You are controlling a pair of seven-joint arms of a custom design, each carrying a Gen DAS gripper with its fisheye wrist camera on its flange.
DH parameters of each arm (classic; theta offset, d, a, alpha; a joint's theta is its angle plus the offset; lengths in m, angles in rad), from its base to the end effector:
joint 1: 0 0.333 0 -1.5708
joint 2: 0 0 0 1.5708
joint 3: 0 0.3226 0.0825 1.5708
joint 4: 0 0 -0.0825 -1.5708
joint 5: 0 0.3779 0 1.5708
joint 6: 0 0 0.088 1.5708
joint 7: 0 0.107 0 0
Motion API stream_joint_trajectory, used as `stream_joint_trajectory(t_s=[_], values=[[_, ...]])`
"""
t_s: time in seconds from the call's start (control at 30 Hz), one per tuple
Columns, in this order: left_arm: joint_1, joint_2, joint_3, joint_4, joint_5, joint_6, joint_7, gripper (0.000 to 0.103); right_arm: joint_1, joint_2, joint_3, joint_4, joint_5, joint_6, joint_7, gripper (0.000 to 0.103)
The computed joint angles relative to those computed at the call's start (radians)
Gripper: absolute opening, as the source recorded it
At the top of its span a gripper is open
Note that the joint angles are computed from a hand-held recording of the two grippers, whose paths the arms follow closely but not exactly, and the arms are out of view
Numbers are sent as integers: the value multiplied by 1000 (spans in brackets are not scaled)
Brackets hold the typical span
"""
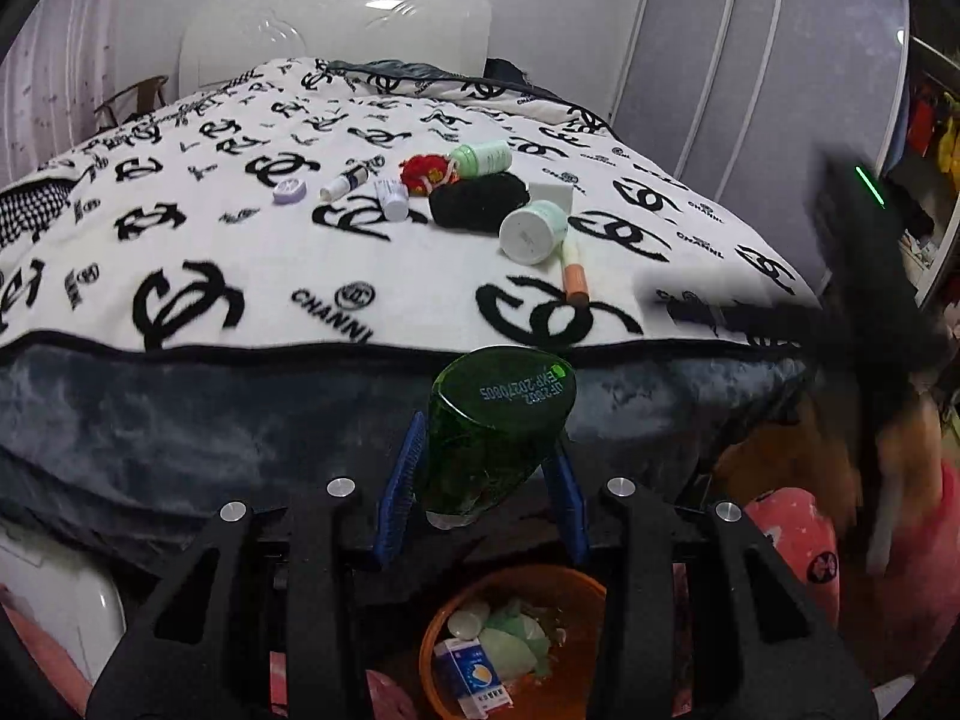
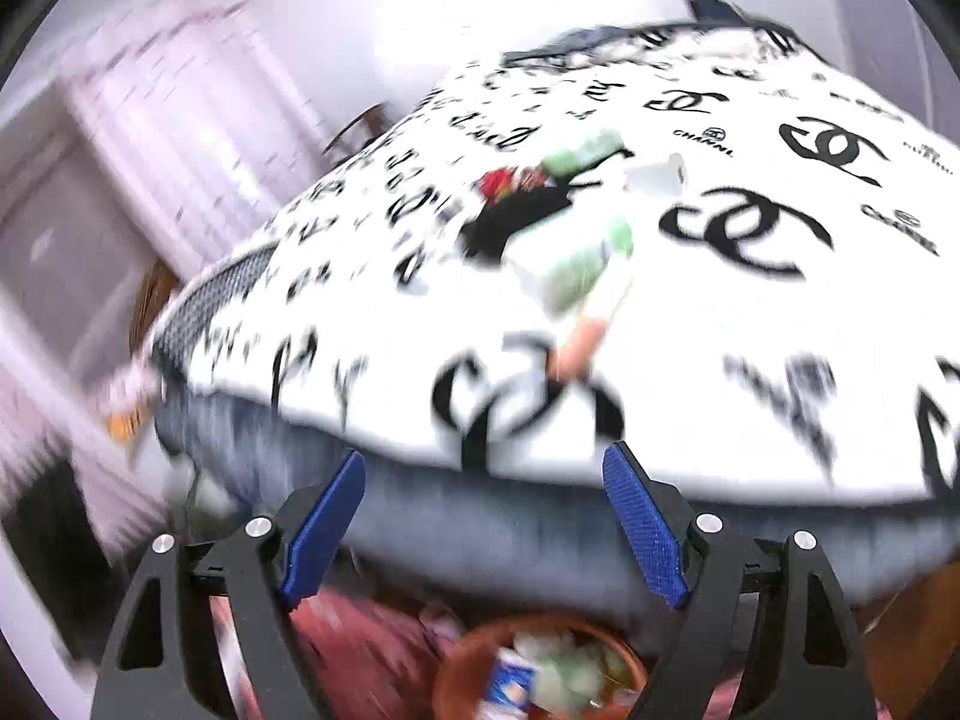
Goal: Collect trash
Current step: 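Grasp the large green-capped bottle with the right gripper while the left gripper holds the glass bottle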
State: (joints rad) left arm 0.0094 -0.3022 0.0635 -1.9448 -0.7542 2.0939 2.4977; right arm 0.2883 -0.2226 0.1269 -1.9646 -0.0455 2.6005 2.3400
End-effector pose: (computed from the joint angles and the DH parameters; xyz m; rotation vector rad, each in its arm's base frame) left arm 0.4933 0.0077 0.6763 -1.2399 2.3923 -1.1979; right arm 0.4858 0.2239 0.6783 -1.3495 1.8611 -0.2811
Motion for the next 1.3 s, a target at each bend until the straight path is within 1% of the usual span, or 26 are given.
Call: stream_joint_trajectory(t_s=[0.07,0.13,0.17,0.2,0.3,0.37,0.43,0.5,0.57,0.6,0.67,0.7,0.8,0.87,0.97,1.0,1.07,1.13,1.17,1.2,1.3], values=[[3,6,5,-1,-2,-10,4,39,14,84,-47,101,124,-10,-51,78],[7,13,8,0,-5,-18,5,39,4,176,-64,213,201,-43,-44,77],[10,19,9,3,-8,-22,5,39,-2,197,-66,241,218,-62,-25,74],[13,25,11,6,-12,-26,6,39,-10,233,-70,280,241,-78,-10,74],[26,44,15,22,-24,-51,6,39,-20,296,-72,358,237,-150,58,73],[35,56,16,31,-33,-66,9,39,-25,324,-74,383,237,-174,82,72],[44,65,15,37,-41,-79,17,39,-21,341,-79,394,190,-169,125,71],[52,69,13,41,-47,-97,23,39,-14,371,-87,436,116,-198,175,69],[60,69,8,39,-45,-94,23,39,-9,400,-96,476,65,-232,224,69],[63,70,7,39,-45,-96,22,39,-10,407,-98,483,60,-233,240,69],[69,71,7,41,-48,-101,21,39,-24,408,-100,463,100,-187,281,69],[71,69,6,38,-47,-100,22,39,-28,416,-101,468,110,-183,294,69],[75,67,5,38,-44,-104,16,39,-36,452,-100,525,114,-231,297,69],[77,63,3,34,-39,-101,12,39,-36,467,-103,543,115,-239,312,70],[76,59,2,29,-33,-96,9,39,-32,503,-108,597,98,-280,327,74],[76,60,3,30,-32,-98,8,39,-33,512,-108,610,99,-287,327,77],[76,60,4,28,-29,-99,7,39,-28,527,-111,638,88,-311,338,77],[77,62,3,27,-23,-98,2,39,-23,524,-116,640,72,-329,352,69],[78,65,3,29,-21,-101,-1,39,-26,517,-114,628,77,-319,349,68],[78,67,2,29,-19,-102,-4,39,-27,510,-112,617,79,-312,345,64],[80,66,0,29,-12,-96,-9,39,-27,473,-108,571,76,-292,331,59]])
